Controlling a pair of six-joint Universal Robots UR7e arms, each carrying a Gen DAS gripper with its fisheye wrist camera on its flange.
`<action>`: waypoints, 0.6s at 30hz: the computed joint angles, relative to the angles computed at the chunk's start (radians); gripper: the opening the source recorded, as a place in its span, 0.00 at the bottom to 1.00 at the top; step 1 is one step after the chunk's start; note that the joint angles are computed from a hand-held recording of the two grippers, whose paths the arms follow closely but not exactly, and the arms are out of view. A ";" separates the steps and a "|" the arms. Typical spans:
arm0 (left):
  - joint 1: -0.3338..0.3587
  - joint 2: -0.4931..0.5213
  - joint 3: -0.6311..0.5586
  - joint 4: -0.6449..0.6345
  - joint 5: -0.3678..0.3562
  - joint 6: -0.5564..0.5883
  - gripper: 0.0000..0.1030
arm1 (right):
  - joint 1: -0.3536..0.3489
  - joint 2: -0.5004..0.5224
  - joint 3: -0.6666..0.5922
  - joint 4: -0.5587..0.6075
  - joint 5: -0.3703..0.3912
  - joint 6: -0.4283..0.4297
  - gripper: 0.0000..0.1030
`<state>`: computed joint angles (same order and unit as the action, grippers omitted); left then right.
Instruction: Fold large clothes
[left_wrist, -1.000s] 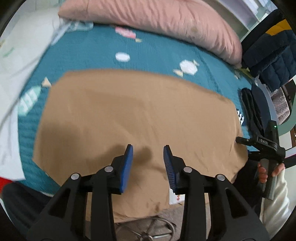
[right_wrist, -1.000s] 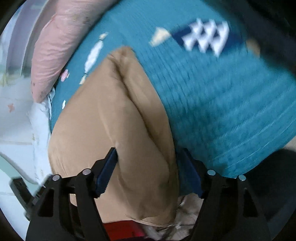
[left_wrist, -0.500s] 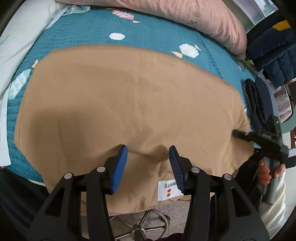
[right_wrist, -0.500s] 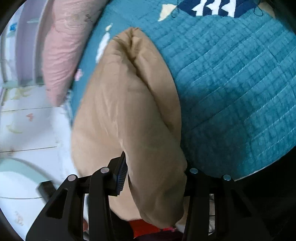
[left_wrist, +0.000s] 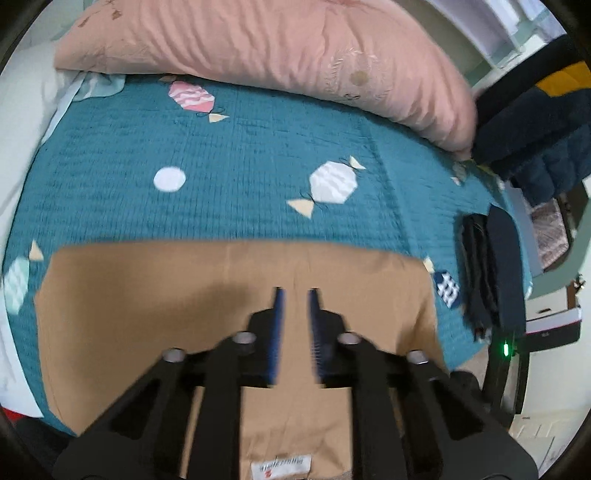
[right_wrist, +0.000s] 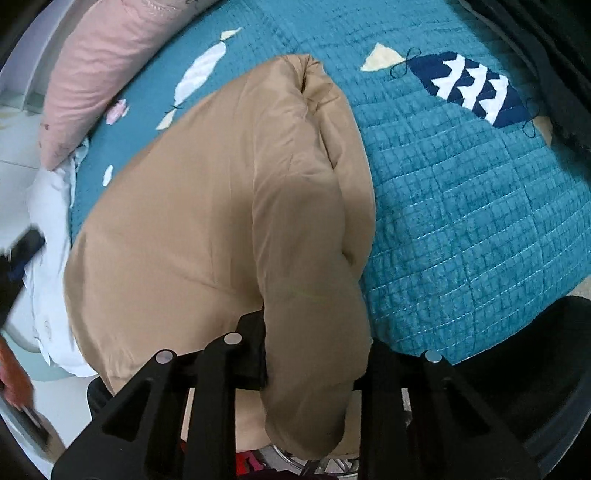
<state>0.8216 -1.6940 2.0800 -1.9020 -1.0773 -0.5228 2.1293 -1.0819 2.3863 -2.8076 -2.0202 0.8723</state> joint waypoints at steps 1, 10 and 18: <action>0.015 0.027 -0.016 -0.010 -0.008 0.011 0.07 | 0.000 0.005 -0.005 0.004 0.000 0.000 0.23; 0.317 0.232 -0.047 -0.129 -0.173 -0.014 0.02 | -0.063 0.016 0.021 -0.096 0.058 -0.026 0.30; 0.197 0.090 -0.045 0.139 -0.131 -0.096 0.01 | -0.043 -0.024 0.021 -0.012 0.041 -0.011 0.30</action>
<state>1.0186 -1.6040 2.0350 -1.7631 -1.2085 -0.6192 2.0865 -1.1063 2.4077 -2.8199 -1.9794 0.8615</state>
